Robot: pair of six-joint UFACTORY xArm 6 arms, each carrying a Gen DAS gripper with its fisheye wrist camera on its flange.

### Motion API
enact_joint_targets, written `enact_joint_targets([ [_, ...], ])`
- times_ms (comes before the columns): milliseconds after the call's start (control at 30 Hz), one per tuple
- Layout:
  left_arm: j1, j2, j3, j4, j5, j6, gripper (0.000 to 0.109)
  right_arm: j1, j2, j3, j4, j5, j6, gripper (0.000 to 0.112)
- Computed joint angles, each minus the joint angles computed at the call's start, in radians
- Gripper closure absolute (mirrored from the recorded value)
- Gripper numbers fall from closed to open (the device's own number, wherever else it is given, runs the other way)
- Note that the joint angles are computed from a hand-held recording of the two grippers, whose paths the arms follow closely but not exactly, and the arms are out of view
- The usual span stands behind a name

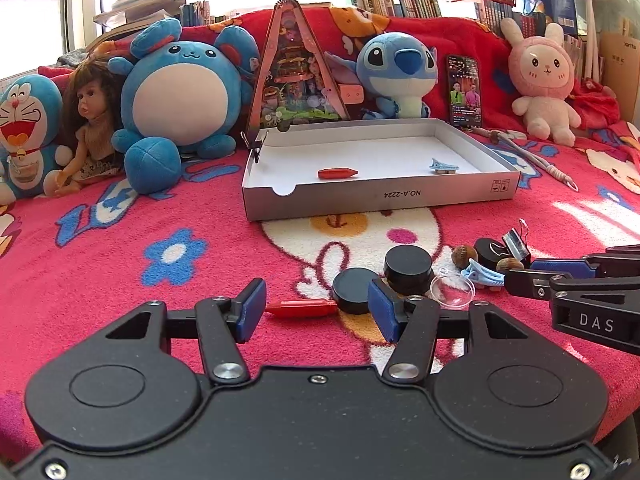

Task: Organize rigid objects
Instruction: 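Move both open tools back toward the remaining objects on the blanket, then lower the left tool toward the second red crayon while the right tool approaches a brown nut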

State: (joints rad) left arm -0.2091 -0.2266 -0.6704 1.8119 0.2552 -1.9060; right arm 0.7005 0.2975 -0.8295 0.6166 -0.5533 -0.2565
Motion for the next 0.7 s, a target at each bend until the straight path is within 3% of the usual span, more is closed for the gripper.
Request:
enact_joint_targets([
  [200, 0.011, 0.017, -0.005, -0.020, -0.008, -0.013, 0.052, 0.029, 0.043, -0.078, 0.161, 0.011, -0.104, 0.085],
  [333, 0.005, 0.030, -0.010, -0.028, 0.003, -0.039, 0.039, 0.032, 0.055, -0.105, 0.213, 0.017, -0.122, 0.086],
  [400, -0.001, 0.037, -0.015, -0.023, 0.014, -0.065, 0.039, 0.038, 0.064, -0.126, 0.270, 0.013, -0.174, 0.085],
  [700, -0.007, 0.058, -0.032, 0.022, 0.019, -0.118, 0.040, 0.036, 0.054, -0.122, 0.380, -0.002, -0.291, 0.070],
])
